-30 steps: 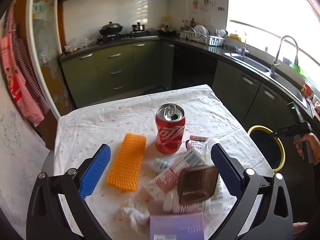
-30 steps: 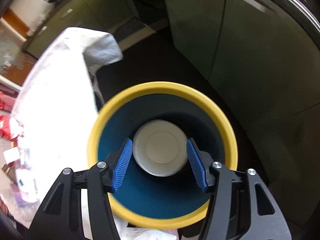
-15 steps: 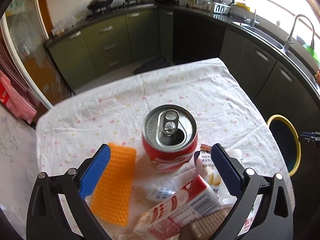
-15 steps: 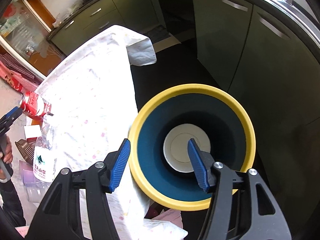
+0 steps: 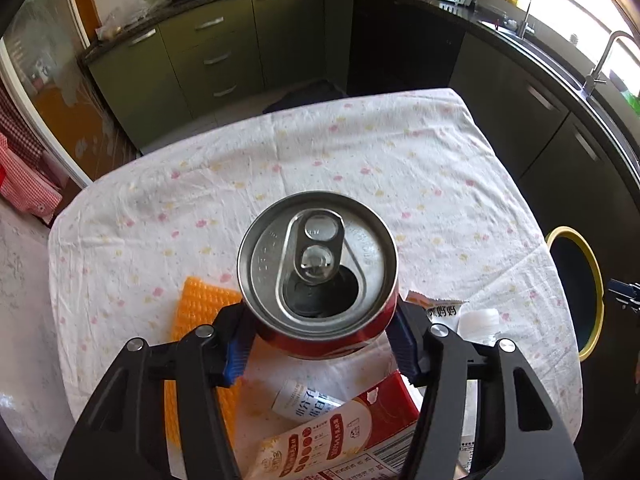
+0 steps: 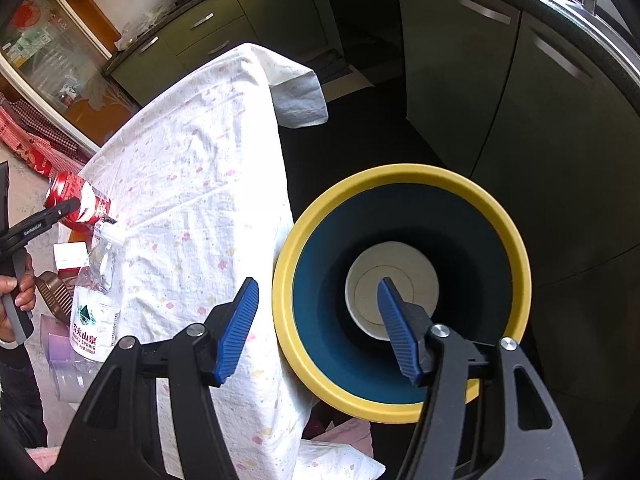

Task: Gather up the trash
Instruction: 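Grasp the red Coca-Cola can with the left gripper and lift it, then carry the can over the yellow-rimmed bin and open the left gripper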

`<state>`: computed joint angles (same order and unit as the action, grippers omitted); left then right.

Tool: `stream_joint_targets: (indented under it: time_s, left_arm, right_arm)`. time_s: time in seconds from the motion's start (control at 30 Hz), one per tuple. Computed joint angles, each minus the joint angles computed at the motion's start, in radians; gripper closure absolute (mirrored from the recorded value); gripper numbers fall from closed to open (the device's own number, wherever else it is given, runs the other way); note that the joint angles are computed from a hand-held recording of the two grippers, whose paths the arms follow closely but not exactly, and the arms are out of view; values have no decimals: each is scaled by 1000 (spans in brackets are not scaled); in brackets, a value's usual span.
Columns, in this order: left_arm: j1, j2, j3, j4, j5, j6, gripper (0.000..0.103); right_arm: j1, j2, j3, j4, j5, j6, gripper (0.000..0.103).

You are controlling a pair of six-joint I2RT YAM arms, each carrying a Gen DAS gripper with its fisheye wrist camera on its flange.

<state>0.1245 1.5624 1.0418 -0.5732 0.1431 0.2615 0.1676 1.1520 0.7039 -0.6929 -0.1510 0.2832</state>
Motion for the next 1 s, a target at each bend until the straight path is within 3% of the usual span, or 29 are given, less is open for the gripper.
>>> stream_joint_targets:
  time_s: [0.3,0.47,0.67,0.83,1.0]
  left_arm:
    - [5,-154,-1,-31,35,11,46]
    - [-59,-280,24,-127,77,1,46]
    - [-310,-366,23,-176,36,-91,46]
    - [-580,-306,50,-162,-37,-199,46]
    - [-793,-182,91,-125,-99,-295,45]
  right_arm:
    - [-14,-103,-43,-12,-9,-4,44]
    - [-81,-220,-68,-72,-16,-48,44]
    - [-217,-392,-106,-175,-4,-150,44]
    - [-449,-492,-116,-281,-103,-318,44]
    - [-783,-560,-125,-405,-242,-575,44]
